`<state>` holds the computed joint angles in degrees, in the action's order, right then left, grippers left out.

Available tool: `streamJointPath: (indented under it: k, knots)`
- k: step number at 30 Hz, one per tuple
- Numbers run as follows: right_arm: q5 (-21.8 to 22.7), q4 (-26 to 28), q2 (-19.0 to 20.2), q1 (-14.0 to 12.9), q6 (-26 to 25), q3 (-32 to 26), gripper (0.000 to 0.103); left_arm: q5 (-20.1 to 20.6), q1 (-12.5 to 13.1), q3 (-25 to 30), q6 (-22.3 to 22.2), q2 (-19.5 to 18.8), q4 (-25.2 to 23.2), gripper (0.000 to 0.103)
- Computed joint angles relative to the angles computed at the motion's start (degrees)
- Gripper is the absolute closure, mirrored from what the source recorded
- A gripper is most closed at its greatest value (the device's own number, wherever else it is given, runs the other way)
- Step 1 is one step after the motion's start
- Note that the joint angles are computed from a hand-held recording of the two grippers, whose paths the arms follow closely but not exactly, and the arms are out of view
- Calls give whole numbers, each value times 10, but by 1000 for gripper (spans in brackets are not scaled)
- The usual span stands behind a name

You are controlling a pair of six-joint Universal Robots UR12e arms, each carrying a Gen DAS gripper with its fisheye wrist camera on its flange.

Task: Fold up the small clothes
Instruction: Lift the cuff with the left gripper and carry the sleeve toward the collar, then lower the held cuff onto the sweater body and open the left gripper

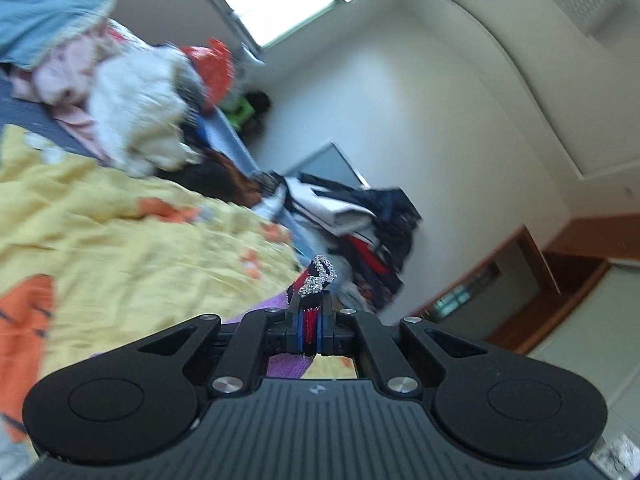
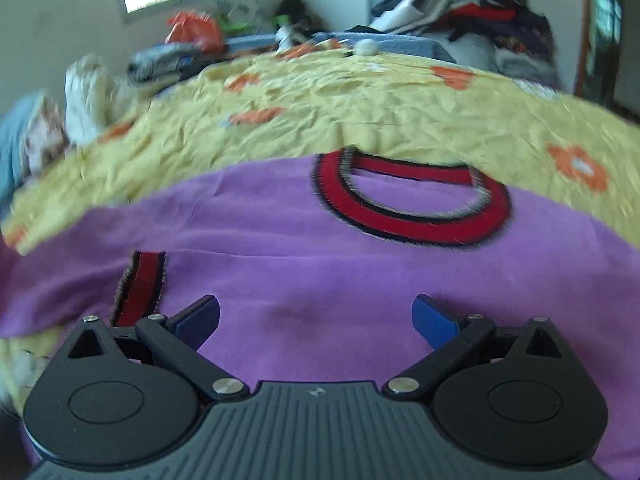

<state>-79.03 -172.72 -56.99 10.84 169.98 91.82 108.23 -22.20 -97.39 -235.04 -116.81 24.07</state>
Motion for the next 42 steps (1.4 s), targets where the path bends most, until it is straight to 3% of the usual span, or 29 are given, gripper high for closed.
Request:
streamJointPath:
  k: [1,3,4,6,7,11,14,16,22,27,31,36,42]
  knots:
    - [6,9,10,9,-25,-13,0,-4,-2,11,12,-3,-10,99]
    - [-30,11,30,35,-87,-33,0,-14,-5,28,24,-10,-24,99]
    - [-36,-18,36,43,-100,-34,0,-18,-6,34,24,-12,-32,99]
    - [-37,-6,38,48,-107,-42,0,-25,-7,45,28,-14,-43,99]
    - [-31,4,30,44,-96,-38,0,-26,-9,50,31,-16,-46,99]
    - [28,-45,-15,6,-38,31,0,-46,-6,76,51,-27,-56,99]
    - [45,-62,-50,-28,16,91,0,-83,-5,120,68,-50,-78,99]
    - [27,-53,-68,-46,49,120,0,-112,-7,162,79,-74,-106,99]
    - [34,-122,-110,-85,146,200,0,-205,-25,330,99,-182,-223,98]
    - [12,-141,-127,-104,173,227,0,-246,-46,472,122,-272,-336,98]
    - [5,-156,-134,-120,191,240,0,-260,-61,551,137,-321,-392,98]
    - [8,-166,-133,-134,213,246,0,-257,-79,628,176,-362,-469,98]
    - [7,-184,-129,-135,214,251,0,-269,-88,685,183,-392,-495,98]
